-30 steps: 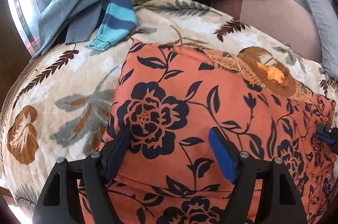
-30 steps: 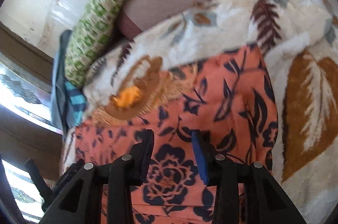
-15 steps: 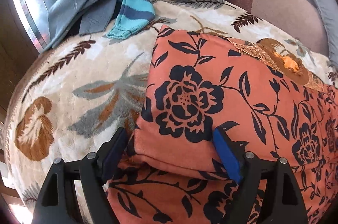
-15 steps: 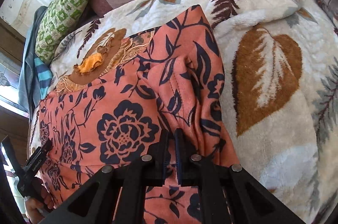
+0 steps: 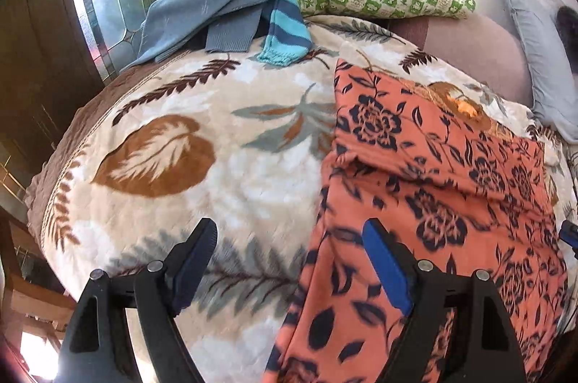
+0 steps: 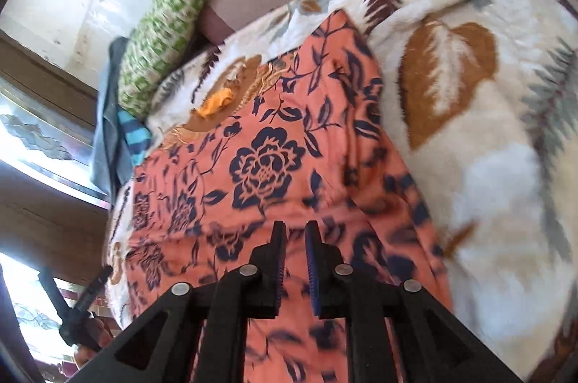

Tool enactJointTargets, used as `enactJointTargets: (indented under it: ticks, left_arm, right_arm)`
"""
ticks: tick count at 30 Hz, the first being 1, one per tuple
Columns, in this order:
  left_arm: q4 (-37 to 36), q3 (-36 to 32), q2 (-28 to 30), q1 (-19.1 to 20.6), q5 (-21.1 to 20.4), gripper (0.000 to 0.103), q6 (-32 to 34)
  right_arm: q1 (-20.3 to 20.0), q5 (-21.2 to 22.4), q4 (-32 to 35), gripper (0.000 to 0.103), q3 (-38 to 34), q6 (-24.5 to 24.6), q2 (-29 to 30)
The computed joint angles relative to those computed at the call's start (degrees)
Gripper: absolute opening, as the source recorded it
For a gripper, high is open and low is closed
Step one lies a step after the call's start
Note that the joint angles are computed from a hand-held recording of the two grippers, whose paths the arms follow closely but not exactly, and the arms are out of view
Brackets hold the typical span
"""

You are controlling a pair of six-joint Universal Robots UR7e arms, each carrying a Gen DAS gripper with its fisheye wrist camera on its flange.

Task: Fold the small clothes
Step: 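Pull the dress hem toward the bed edge with the right gripper while the left gripper grasps it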

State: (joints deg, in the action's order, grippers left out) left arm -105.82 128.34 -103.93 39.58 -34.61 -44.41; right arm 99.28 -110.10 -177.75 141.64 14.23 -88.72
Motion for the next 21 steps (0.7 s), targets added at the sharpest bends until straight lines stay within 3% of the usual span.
enactJointTargets:
  ticks: [1,2,3,5,8,13,17,19,20,21]
  left_arm:
    - [4.56,0.09,-2.36,-0.95,-1.02,0.083,-3.21]
    - [7.68,0.21,-4.45,-1.66,-2.61,0.083,-5.31]
    - [9.99,0.44,-6.45,-2.39,-4.45,0.083,-6.60]
    - [15.83,0.74,-9.93,-4.56,-6.14,0.083,-10.50]
    - [24.84,0.86,-13.80,-7.98,-6.97,0.083,-15.91]
    - [32.99,2.00,-19.54,-12.54,-11.98,0.083,-20.39]
    - [34.61,3.67,-22.78,-14.79,-16.33,0.083,-20.46]
    - [33.26,4.54,-22.57,-13.51,-17.79,0.083,-18.37]
    - [32.10,5.04,-22.35,-12.72,-18.13,0.081,-17.42]
    - [30.36,5.65,-22.35,-11.93,-18.48,0.072,-16.41]
  right_arm:
    - [0.32,-0.32,1.04,0.037,1.45,0.65,-2.56]
    - [0.70,-0.33,1.39,0.064,2.97,1.21,-4.90]
    - [1.16,-0.13,0.24,0.080,4.71,1.39,-7.04]
    - [2.40,-0.42,1.15,0.080,7.16,1.99,-11.41]
    - [5.00,-1.61,11.30,0.080,8.48,2.90,-19.42]
    - [11.03,-6.42,22.60,0.080,9.96,7.17,-27.43]
    - [13.61,-7.33,27.14,0.080,10.62,11.52,-28.66]
    - [14.70,-8.01,28.69,0.080,11.05,12.58,-29.32]
    - [14.96,-8.29,29.78,0.080,11.10,13.03,-29.61]
    - [14.76,-8.25,30.55,0.080,11.28,13.27,-29.97]
